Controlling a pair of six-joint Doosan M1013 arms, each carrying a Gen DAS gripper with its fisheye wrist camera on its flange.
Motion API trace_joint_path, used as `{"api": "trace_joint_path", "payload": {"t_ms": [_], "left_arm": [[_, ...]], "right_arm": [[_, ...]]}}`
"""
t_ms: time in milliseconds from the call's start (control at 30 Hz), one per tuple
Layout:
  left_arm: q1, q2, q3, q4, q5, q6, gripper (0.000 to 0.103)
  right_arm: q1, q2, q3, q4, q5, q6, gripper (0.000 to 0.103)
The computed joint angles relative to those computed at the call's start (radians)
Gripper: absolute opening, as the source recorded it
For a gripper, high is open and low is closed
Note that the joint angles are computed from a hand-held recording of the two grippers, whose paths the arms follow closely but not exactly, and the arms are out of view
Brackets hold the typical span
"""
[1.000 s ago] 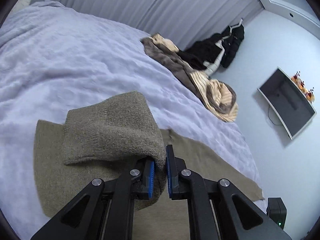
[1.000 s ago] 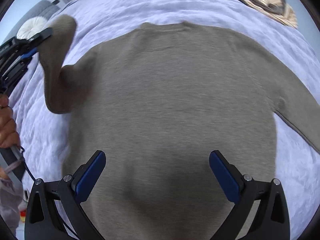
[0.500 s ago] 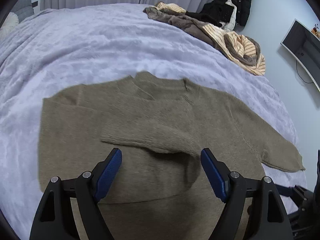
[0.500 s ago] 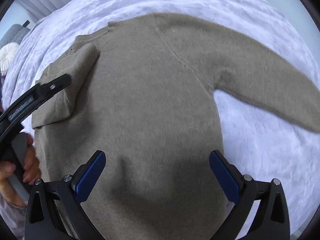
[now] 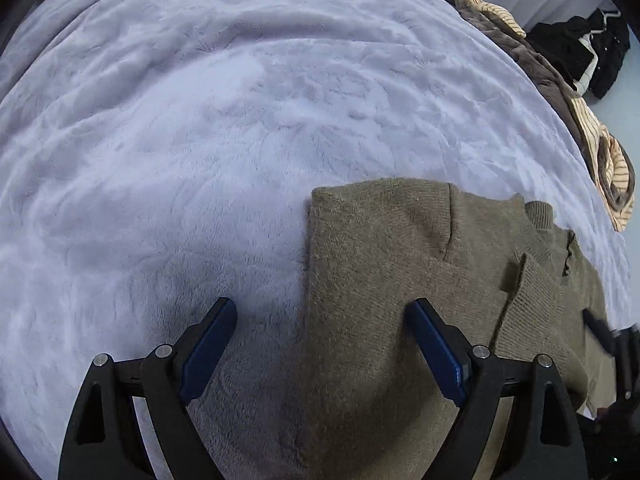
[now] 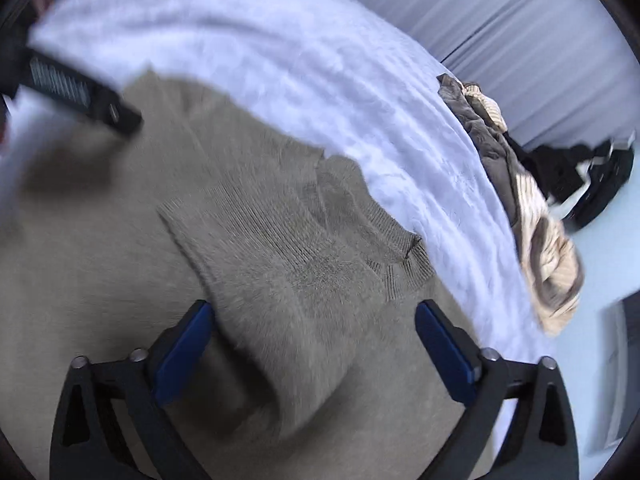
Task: Fold small clothes
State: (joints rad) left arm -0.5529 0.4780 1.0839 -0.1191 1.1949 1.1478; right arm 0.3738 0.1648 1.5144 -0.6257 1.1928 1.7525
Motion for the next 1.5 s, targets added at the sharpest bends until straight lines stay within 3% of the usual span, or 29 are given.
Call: {"api": "trace_joint_path", "payload": {"t_ms": [33, 67, 167, 200, 233, 267, 300, 367, 467, 500, 567, 600, 700, 767, 867, 900, 933, 967, 1000, 1067, 1133, 1233, 1367, 1467, 1500], "left_arm": [[0.001, -0.002, 0.003, -0.005, -0.011, 0.001, 0.089], [0.003, -0.005, 0.007, -0.021, -0.022, 0.016, 0.088], [0.002, -0.001, -0.004, -0.051, -0.016, 0.071, 0.072], [0.0, 0.003, -0.008, -0.056, -0.01, 0.084, 0.061], [0.0, 0.005, -0.01, -0.063, -0.01, 0.097, 0.05], [-0.001, 0.008, -0.014, -0.072, -0.006, 0.11, 0.033], [-0.003, 0.008, -0.015, -0.072, -0.005, 0.112, 0.029], [-0.008, 0.003, -0.011, -0.059, -0.02, 0.112, 0.017], [-0.014, 0.0, -0.016, -0.039, -0.038, 0.09, 0.014], [-0.013, -0.005, -0.015, -0.034, -0.045, 0.084, 0.014], [-0.012, -0.008, -0.022, -0.026, -0.067, 0.069, 0.014], [-0.008, -0.011, -0.023, -0.03, -0.076, 0.071, 0.014], [-0.001, -0.006, -0.032, -0.012, -0.069, 0.071, 0.013], [-0.001, -0.003, -0.027, 0.014, -0.069, 0.051, 0.013], [0.005, -0.016, 0.002, 0.02, -0.082, -0.009, 0.015], [0.007, -0.025, 0.015, 0.021, -0.09, -0.023, 0.029], [0.005, -0.031, 0.018, 0.035, -0.082, -0.032, 0.045], [0.0, -0.036, 0.019, 0.064, -0.073, -0.041, 0.085], [-0.007, -0.051, 0.034, 0.105, -0.088, -0.049, 0.096], [-0.003, -0.075, 0.06, 0.072, -0.119, 0.026, 0.096], [0.007, -0.067, 0.048, -0.004, -0.064, 0.091, 0.096], [0.0, -0.06, 0.042, -0.015, 0.021, 0.088, 0.096], [-0.04, -0.112, 0.107, 0.081, -0.056, 0.06, 0.096], [-0.077, -0.105, 0.112, 0.189, -0.022, 0.067, 0.096], [-0.084, -0.095, 0.109, 0.215, 0.008, 0.058, 0.096]], "right_arm": [[-0.015, 0.004, -0.013, 0.037, 0.001, -0.005, 0.013], [-0.042, -0.012, -0.017, 0.098, -0.024, 0.035, 0.006], [-0.165, -0.116, 0.046, 0.357, -0.222, 0.206, 0.007], [-0.222, -0.158, 0.089, 0.453, -0.285, 0.297, 0.014], [-0.256, -0.179, 0.116, 0.505, -0.303, 0.373, 0.04], [-0.309, -0.2, 0.15, 0.602, -0.298, 0.442, 0.062], [-0.343, -0.212, 0.177, 0.681, -0.298, 0.482, 0.086], [-0.398, -0.253, 0.249, 0.815, -0.332, 0.527, 0.088], [-0.416, -0.279, 0.287, 0.879, -0.379, 0.541, 0.086], [-0.416, -0.275, 0.281, 0.874, -0.375, 0.568, 0.079], [-0.42, -0.254, 0.257, 0.87, -0.358, 0.581, 0.024], [-0.417, -0.245, 0.238, 0.852, -0.359, 0.58, 0.007], [-0.417, -0.233, 0.209, 0.811, -0.413, 0.507, 0.007], [-0.411, -0.224, 0.198, 0.768, -0.4, 0.514, 0.007], [-0.432, -0.223, 0.224, 0.755, -0.33, 0.537, 0.007], [-0.443, -0.223, 0.243, 0.782, -0.305, 0.542, 0.009], [-0.455, -0.237, 0.27, 0.817, -0.332, 0.533, 0.009], [-0.458, -0.255, 0.293, 0.831, -0.365, 0.538, 0.01], [-0.455, -0.267, 0.302, 0.82, -0.372, 0.554, 0.012], [-0.449, -0.282, 0.309, 0.832, -0.365, 0.538, 0.026], [-0.441, -0.29, 0.312, 0.865, -0.372, 0.503, 0.053], [-0.429, -0.282, 0.295, 0.843, -0.346, 0.52, 0.055], [-0.439, -0.291, 0.29, 0.841, -0.334, 0.549, 0.055], [-0.426, -0.287, 0.277, 0.783, -0.309, 0.537, 0.055], [-0.429, -0.281, 0.276, 0.776, -0.292, 0.553, 0.044]]}}
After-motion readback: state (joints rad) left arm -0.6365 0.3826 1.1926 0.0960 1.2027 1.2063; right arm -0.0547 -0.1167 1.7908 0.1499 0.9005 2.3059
